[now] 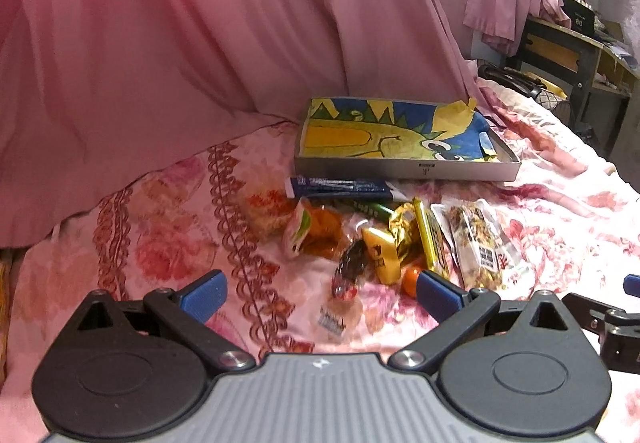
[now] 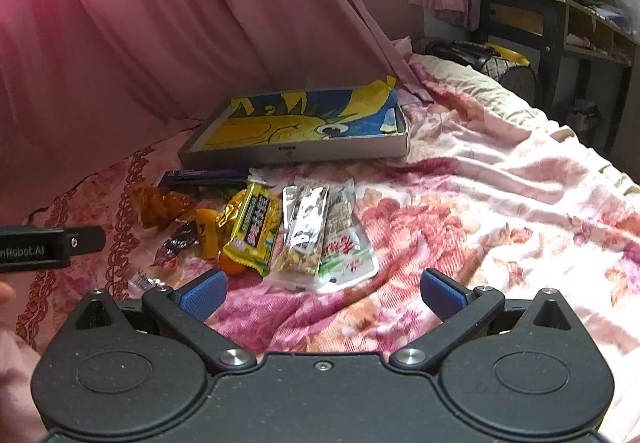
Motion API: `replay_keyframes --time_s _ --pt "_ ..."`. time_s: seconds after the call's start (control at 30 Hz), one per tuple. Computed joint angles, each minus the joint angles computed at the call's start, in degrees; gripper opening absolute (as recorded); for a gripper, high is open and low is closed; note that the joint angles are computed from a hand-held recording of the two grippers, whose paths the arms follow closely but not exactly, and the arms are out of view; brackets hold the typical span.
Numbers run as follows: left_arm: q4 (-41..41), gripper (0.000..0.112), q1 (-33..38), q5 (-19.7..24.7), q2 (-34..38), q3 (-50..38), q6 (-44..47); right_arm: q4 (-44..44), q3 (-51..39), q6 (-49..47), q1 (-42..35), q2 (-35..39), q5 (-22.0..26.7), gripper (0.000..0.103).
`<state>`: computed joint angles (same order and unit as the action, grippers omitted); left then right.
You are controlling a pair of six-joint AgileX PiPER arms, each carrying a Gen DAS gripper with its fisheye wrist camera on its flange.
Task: Organize snacks
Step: 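Move the right tool to the nut bar while the left tool approaches the jerky pack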
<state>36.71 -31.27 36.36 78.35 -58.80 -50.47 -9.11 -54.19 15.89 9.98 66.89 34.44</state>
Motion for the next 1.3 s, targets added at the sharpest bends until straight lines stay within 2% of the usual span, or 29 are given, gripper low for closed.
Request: replay_keyframes --time_s 0.4,0.8,0.9,1.07,1.3 --pt "-6.53 0.103 3.69 -1.57 9.08 -9.11 13.35 2.36 -6.71 -7.73 -3.27 7.84 -2.13 0.103" --pt "-14.27 0.103 7.12 -4.50 15.78 -15.18 26.70 9.97 -12.74 -15.39 -6.39 15.80 0.21 0.102" --pt "-18.63 0.103 8.54 -5.89 17.15 -15.62 32.95 13.71 -15.33 -19.50 -8.16 18.61 2.30 0.102" --pt "-28.36 0.103 11.22 -6.72 18.92 -16.48 44.50 25.40 -19.05 -31.37 -12.08 22.65 4.56 0.102" --pt "-34.94 0.103 12.50 -4.99 22.56 -18.96 53.90 32.73 -25.10 -39.63 -14.20 28.61 7.72 0.102"
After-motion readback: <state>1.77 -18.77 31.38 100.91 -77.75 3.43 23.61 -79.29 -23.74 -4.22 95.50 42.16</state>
